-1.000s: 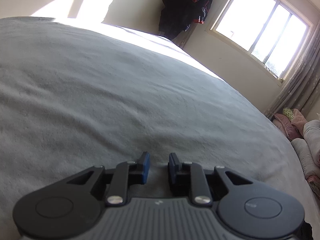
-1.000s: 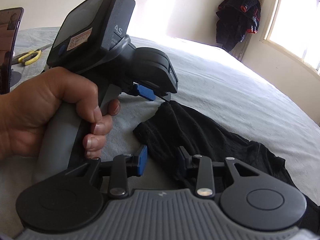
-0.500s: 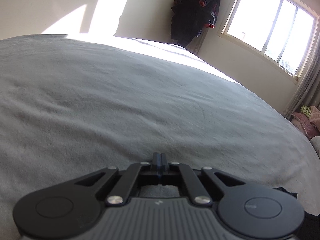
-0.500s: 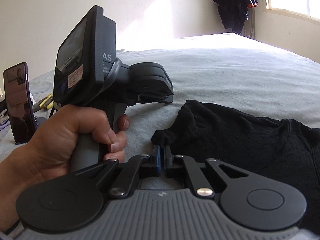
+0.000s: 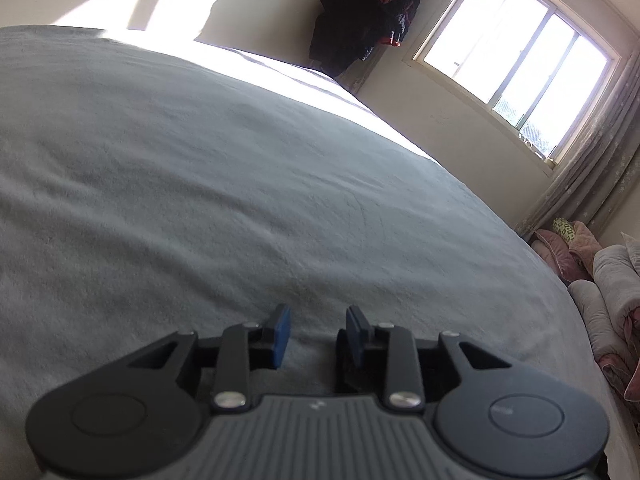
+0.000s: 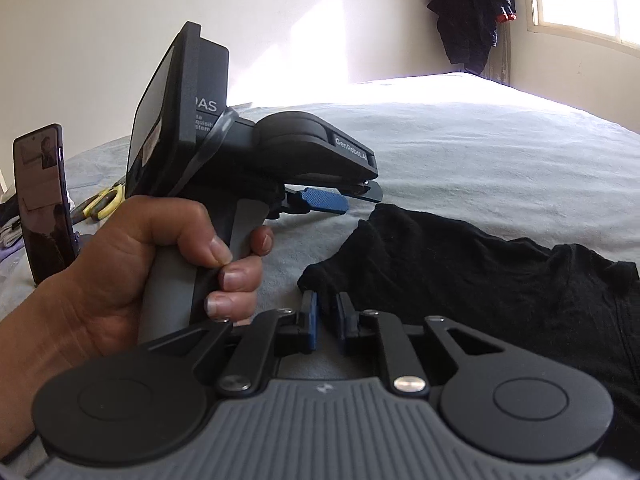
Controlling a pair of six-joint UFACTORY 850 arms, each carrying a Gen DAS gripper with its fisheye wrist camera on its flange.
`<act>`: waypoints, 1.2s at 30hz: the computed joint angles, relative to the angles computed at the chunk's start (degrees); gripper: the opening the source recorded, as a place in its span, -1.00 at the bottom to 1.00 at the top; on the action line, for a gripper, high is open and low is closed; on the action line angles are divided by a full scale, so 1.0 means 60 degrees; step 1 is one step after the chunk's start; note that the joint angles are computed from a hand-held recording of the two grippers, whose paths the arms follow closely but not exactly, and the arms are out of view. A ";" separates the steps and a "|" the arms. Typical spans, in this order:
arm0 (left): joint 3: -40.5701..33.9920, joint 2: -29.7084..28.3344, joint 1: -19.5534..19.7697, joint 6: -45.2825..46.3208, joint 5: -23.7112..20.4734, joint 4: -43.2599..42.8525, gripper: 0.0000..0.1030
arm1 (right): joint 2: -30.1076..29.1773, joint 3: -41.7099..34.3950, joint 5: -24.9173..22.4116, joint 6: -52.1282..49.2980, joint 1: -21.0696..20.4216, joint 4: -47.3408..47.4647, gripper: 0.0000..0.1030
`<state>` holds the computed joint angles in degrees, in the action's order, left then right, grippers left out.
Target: Fold clothes
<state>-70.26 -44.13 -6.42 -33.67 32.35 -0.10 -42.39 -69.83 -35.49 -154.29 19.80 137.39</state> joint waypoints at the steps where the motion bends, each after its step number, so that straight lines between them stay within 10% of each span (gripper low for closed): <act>1: -0.0019 0.0001 0.0005 -0.0100 -0.0058 0.0242 -0.47 | 0.0017 0.0043 0.0025 -0.0393 0.0063 0.0226 -0.25; 4: -0.0191 -0.0079 0.0107 -0.0574 -0.0405 0.1185 -1.00 | -0.0039 0.0052 -0.0014 -0.1236 0.0155 0.0633 -0.22; 10: -0.0135 -0.0041 -0.0002 0.0763 -0.0199 0.0529 -1.00 | -0.0330 -0.0409 0.0061 0.0295 0.0000 -0.0585 -0.95; 19: -0.0039 0.0127 -0.0070 0.2772 -0.0291 -0.1526 -1.00 | -0.0454 -0.0643 -0.0947 0.3120 -0.0431 -0.2602 -0.95; 26: -0.0165 0.0020 -0.0055 0.2875 -0.0485 -0.1949 -0.91 | -0.0274 -0.0520 -0.0877 0.3756 -0.0470 -0.3002 -0.68; 30: 0.0301 0.0436 -0.0069 0.2496 0.0230 -0.1613 -0.67 | -0.0016 -0.0173 -0.1361 0.3601 -0.0595 -0.2467 0.05; 36: 0.0535 0.0674 -0.0095 0.1946 0.0662 -0.0629 -0.62 | 0.0217 -0.0037 -0.1003 0.3350 -0.0734 -0.1340 0.09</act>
<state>-67.05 -40.09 -6.99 -21.99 36.32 -3.87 -41.08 -70.05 -41.51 -134.20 15.39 129.35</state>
